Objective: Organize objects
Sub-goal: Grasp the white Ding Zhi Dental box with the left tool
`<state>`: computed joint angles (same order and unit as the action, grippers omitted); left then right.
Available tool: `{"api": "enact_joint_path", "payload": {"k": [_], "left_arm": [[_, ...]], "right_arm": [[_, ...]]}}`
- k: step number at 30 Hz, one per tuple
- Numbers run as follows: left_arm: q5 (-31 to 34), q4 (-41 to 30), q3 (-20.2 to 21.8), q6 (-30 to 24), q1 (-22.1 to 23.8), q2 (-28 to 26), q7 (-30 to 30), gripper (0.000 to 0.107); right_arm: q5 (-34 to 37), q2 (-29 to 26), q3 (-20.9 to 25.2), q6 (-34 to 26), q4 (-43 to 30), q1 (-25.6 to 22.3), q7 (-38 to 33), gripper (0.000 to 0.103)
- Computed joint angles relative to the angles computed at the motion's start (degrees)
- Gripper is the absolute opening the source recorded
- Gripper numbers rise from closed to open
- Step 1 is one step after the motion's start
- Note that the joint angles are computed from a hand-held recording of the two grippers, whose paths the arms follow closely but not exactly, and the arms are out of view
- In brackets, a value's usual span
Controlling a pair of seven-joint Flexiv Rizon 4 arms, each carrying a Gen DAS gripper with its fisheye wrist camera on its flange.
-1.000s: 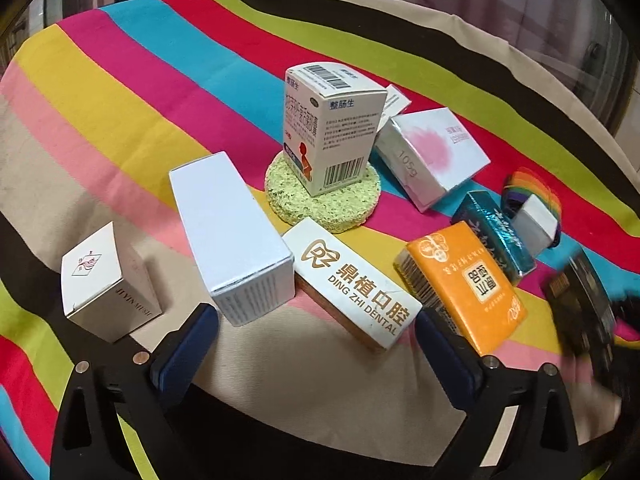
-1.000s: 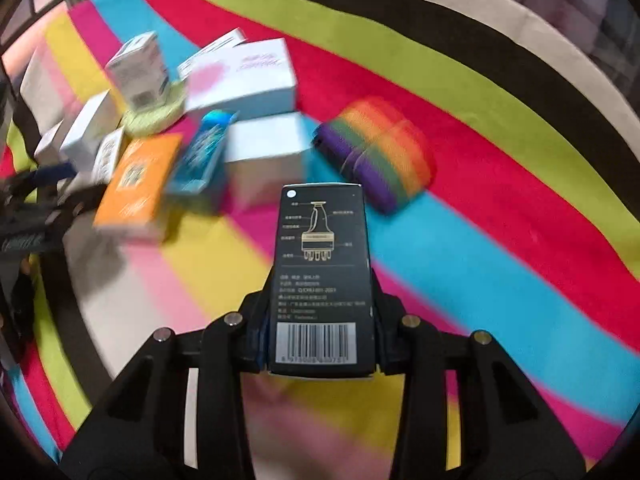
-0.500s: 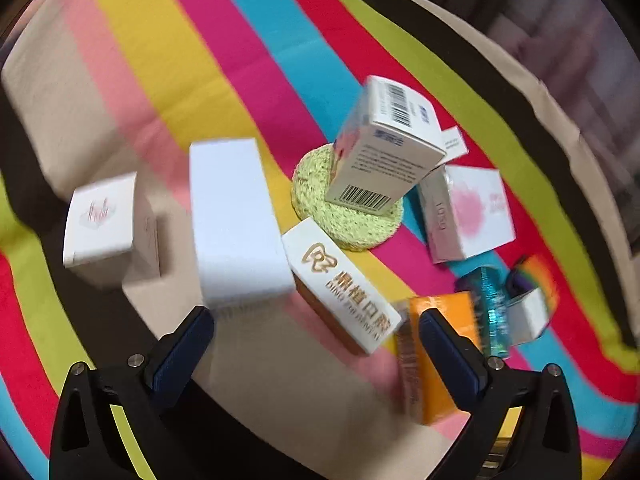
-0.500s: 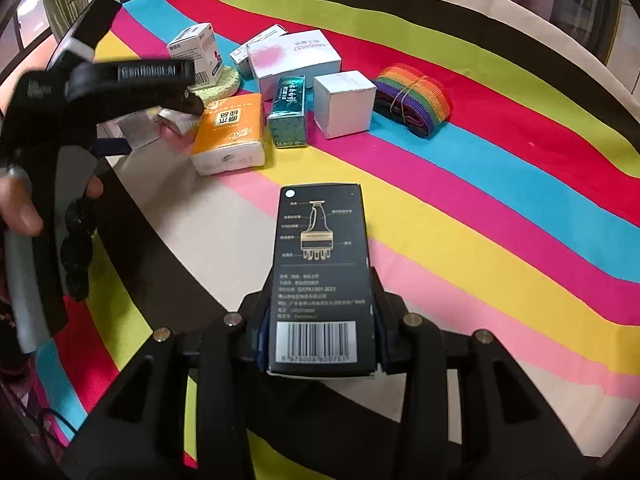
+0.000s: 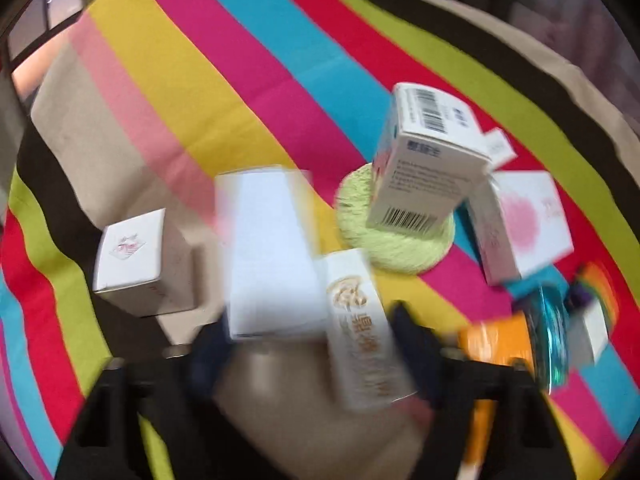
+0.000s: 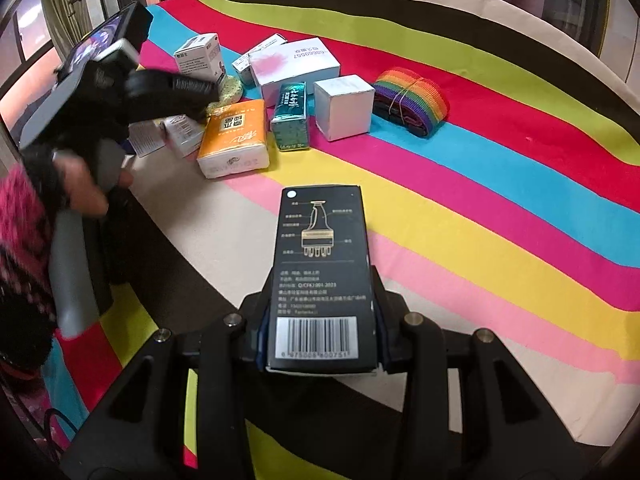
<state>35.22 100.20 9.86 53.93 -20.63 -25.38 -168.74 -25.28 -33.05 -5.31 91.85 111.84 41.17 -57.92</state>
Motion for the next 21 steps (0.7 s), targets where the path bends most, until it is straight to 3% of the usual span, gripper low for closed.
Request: {"api": "enact_joint_path", "payload": {"k": [4, 7, 11, 12, 15, 16, 20, 21], "left_arm": [[3.19, 9.87, -0.55, 11.55, 0.93, 5.43, 3.36, 0.068], [5.99, 15.75, -0.54, 14.82, 0.31, 9.51, 5.57, 0.068], [9.32, 18.87, -0.52, 15.01, 1.19, 12.51, 8.67, 0.068], [10.49, 18.45, -1.84, 13.01, 0.53, 12.64, 7.2, 0.069], [10.01, 18.38, -2.79, 12.99, 2.56, 12.47, 8.89, 0.072], [8.32, 17.57, -2.03, 14.51, 4.48, 11.47, 12.16, 0.074], [9.55, 20.85, -1.73, 15.02, 4.59, 14.04, 8.9, 0.078], [12.09, 23.35, -1.97, 15.35, 2.9, 16.07, 3.98, 0.079]], "right_arm": [[0.73, 0.61, 0.68, 1.11, 1.16, -0.36, -0.09, 0.044], [1.31, 1.32, 0.95, 1.85, 2.36, -0.22, -0.41, 0.044], [1.89, 1.84, -1.81, 2.82, 3.62, 2.63, -0.19, 0.045], [2.03, 1.87, -2.4, 2.75, 3.68, 3.23, -0.09, 0.045], [2.24, 1.94, -4.55, 2.81, 4.02, 5.24, 0.45, 0.045], [2.34, 1.93, -5.21, 3.09, 4.22, 5.81, 0.56, 0.045], [3.08, 1.88, -7.84, 3.67, 4.76, 8.27, 1.06, 0.045], [3.25, 1.83, -8.55, 3.8, 4.87, 8.94, 1.11, 0.046]]}}
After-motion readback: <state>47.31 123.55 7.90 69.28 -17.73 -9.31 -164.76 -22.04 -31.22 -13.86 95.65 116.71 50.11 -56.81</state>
